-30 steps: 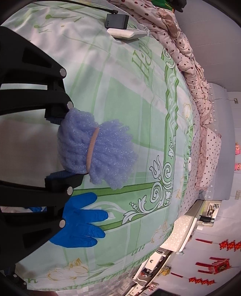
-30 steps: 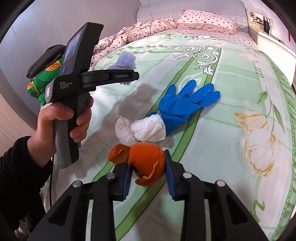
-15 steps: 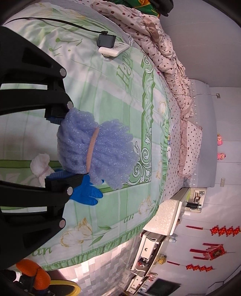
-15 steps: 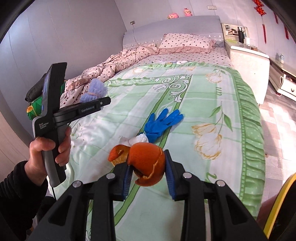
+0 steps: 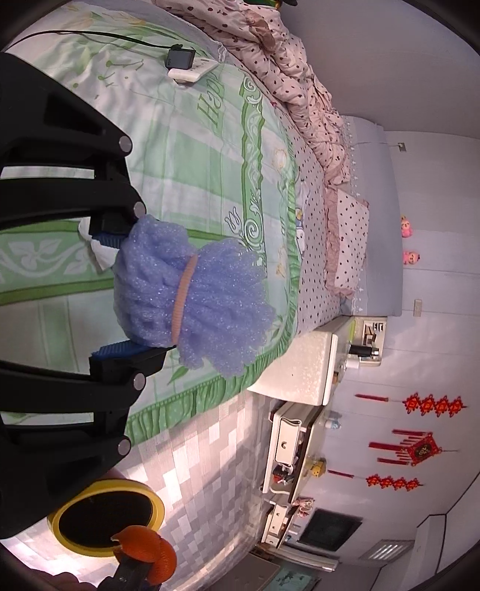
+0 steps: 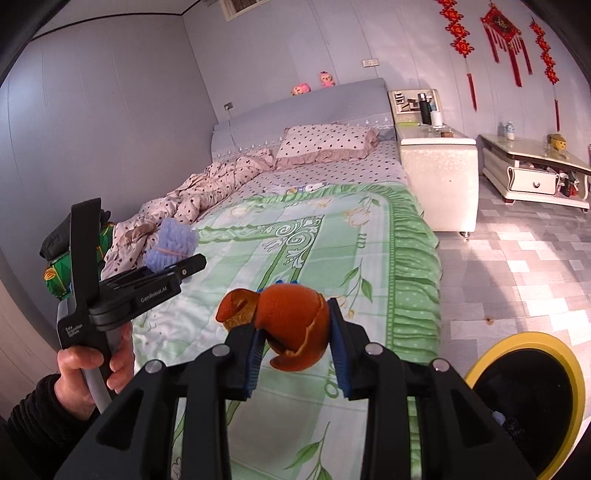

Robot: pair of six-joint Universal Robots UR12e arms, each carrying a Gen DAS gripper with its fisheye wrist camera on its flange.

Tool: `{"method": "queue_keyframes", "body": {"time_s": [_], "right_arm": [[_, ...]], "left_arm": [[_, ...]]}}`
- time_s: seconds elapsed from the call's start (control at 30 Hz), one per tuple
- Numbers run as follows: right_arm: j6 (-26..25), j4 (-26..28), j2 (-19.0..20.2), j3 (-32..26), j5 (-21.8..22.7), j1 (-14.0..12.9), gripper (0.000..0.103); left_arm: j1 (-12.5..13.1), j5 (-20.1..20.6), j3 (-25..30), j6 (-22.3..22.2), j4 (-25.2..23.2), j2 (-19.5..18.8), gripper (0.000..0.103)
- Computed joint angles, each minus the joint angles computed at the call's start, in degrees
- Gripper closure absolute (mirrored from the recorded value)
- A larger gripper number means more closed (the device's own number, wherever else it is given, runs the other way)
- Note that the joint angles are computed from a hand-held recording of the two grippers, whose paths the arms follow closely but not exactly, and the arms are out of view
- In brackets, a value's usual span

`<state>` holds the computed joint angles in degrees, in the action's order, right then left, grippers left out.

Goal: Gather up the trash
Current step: 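Carry the mesh bundle and orange peel in both tools over the bin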

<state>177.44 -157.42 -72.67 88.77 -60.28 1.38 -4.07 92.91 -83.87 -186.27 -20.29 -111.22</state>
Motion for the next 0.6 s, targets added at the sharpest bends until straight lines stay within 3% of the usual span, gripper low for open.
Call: {"method": "queue_keyframes", "body": {"time_s": [0.6], "right_arm": [[5.54,-4.68,-5.33,5.20,-6.14,-9.14,0.073]], "left_arm": [[-9.98,-6.53,8.17,3.00,-3.50,-4.08,0.065]]}}
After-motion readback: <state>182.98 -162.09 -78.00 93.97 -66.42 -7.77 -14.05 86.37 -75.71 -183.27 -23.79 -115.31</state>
